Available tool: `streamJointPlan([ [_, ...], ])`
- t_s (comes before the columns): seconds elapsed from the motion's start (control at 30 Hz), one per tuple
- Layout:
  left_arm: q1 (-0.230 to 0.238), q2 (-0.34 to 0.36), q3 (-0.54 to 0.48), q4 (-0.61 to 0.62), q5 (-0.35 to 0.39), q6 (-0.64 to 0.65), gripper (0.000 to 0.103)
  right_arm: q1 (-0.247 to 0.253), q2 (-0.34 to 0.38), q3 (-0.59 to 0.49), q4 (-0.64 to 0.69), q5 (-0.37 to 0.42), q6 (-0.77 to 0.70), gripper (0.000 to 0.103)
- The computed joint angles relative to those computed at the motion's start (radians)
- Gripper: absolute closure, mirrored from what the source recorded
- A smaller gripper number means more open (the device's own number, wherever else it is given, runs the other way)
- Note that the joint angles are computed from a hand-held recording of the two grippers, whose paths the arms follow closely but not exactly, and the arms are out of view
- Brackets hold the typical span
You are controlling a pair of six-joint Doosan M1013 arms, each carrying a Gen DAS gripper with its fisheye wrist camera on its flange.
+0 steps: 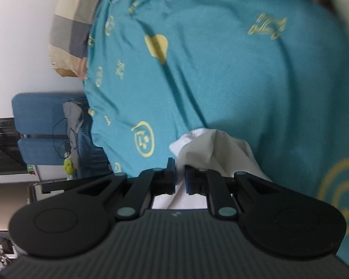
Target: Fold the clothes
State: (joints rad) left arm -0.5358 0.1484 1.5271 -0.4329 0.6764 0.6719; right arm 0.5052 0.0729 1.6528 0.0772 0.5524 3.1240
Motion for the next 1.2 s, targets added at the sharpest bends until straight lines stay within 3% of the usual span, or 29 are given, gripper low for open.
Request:
streamJointPlan([
  [0.13, 0.004, 0.017, -0.007, 0.020, 0.015, 0.049, 0.091, -0.009, 0.026, 0.002, 0.049, -0.013, -0.078, 0.091],
  [0.2, 0.002, 0.010, -0.008, 0.019, 0.013, 0.089, 0.079, -0.003, 0.023, -0.006, 0.027, 0.000, -0.111, 0.090],
  [0.23, -0.002, 0.003, -0.009, 0.027, 0.010, 0.109, 0.061, 0.001, 0.021, -0.012, 0.011, 0.007, -0.129, 0.085],
  [0.27, -0.008, -0.006, -0.009, 0.046, 0.005, 0.131, 0.048, 0.008, 0.011, -0.009, -0.005, -0.005, -0.142, 0.071],
  [0.3, -0.017, -0.016, -0.012, 0.075, 0.008, 0.160, 0.046, 0.015, 0.002, -0.005, -0.022, -0.019, -0.155, 0.061],
  [0.33, -0.029, -0.026, -0.017, 0.128, 0.021, 0.175, 0.044, 0.024, -0.011, 0.003, -0.047, -0.042, -0.160, 0.038],
  [0.37, -0.045, -0.037, -0.022, 0.196, 0.036, 0.172, 0.040, 0.034, -0.023, 0.011, -0.073, -0.064, -0.162, 0.030],
  [0.47, -0.098, -0.077, -0.011, 0.391, 0.058, 0.176, 0.027, 0.083, -0.048, 0.006, -0.243, -0.052, -0.168, 0.030],
  [0.57, -0.153, -0.115, 0.016, 0.551, 0.077, 0.172, 0.026, 0.157, -0.060, -0.010, -0.493, 0.036, -0.124, 0.030],
  [0.8, -0.226, -0.136, 0.053, 0.720, 0.084, 0.181, 0.025, 0.241, -0.013, -0.054, -0.545, 0.183, -0.277, 0.030],
  [0.97, -0.250, -0.113, 0.074, 0.802, 0.070, 0.224, 0.025, 0.299, 0.047, -0.084, -0.790, 0.300, -0.265, 0.032],
  [1.2, -0.244, -0.083, 0.079, 0.783, 0.059, 0.259, 0.025, 0.281, 0.080, -0.086, -0.777, 0.288, -0.284, 0.031],
])
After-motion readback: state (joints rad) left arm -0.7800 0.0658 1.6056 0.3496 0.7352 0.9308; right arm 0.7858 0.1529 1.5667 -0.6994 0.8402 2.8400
